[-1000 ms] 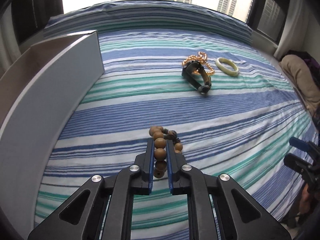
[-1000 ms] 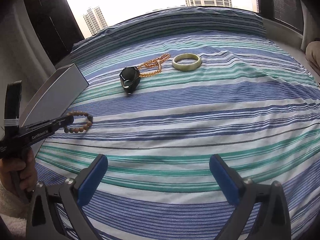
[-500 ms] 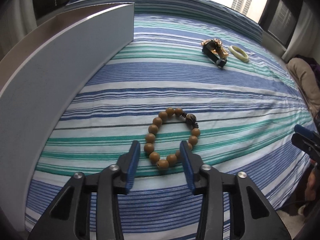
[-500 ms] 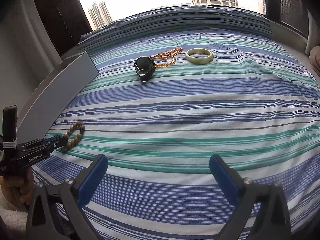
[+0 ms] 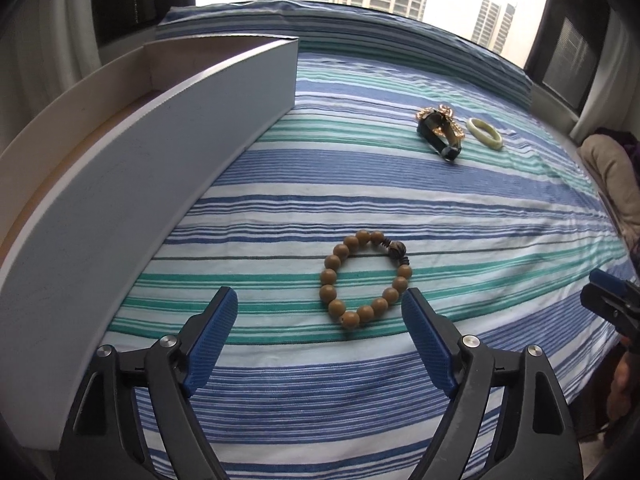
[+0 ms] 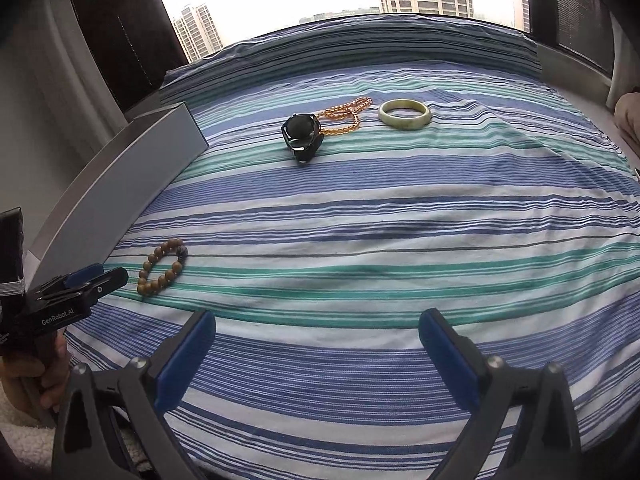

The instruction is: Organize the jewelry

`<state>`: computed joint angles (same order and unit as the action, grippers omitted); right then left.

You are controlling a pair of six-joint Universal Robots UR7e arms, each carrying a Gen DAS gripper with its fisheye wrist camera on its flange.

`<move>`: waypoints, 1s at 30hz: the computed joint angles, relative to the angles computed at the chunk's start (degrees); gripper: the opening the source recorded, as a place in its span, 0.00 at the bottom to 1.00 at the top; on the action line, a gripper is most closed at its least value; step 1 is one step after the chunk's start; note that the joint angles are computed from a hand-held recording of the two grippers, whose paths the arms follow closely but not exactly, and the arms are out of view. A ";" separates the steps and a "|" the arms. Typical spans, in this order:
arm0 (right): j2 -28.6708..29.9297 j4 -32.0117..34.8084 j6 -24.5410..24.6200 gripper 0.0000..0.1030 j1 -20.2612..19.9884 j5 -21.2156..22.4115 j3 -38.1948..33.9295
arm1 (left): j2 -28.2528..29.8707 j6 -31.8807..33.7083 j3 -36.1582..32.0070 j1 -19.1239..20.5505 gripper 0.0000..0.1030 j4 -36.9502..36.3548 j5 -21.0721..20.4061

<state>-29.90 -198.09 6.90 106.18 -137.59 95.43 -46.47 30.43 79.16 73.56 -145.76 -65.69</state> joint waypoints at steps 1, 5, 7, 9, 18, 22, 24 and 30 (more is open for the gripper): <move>0.16 -0.43 -0.38 1.00 0.14 0.07 -0.11 | -0.12 -0.09 0.16 0.02 0.86 -0.42 0.02; 1.21 -0.50 -2.11 1.00 0.89 -0.42 -1.19 | -0.55 -0.21 0.72 0.16 0.88 -1.22 -0.15; 1.78 -0.32 -3.45 1.00 1.22 -0.54 -1.76 | -0.76 -0.04 1.03 0.16 0.88 -1.39 0.01; 2.10 1.27 -3.77 1.00 1.35 -0.82 -2.36 | -1.01 0.16 1.37 0.18 0.89 -1.78 0.19; 2.23 4.54 -2.10 1.00 1.00 -2.06 -3.12 | -0.82 -0.79 0.61 0.47 0.91 -1.46 0.81; 2.47 6.01 -1.11 1.00 0.94 -2.91 -3.70 | -0.69 -1.07 0.28 0.59 0.91 -1.11 1.16; 2.12 6.61 0.00 1.00 0.68 -2.07 -3.46 | -0.60 -1.14 0.17 0.59 0.91 -1.12 1.50; 2.29 8.64 -0.72 1.00 0.63 -1.15 -4.95 | -0.15 -1.49 -0.66 0.81 0.91 -0.83 2.29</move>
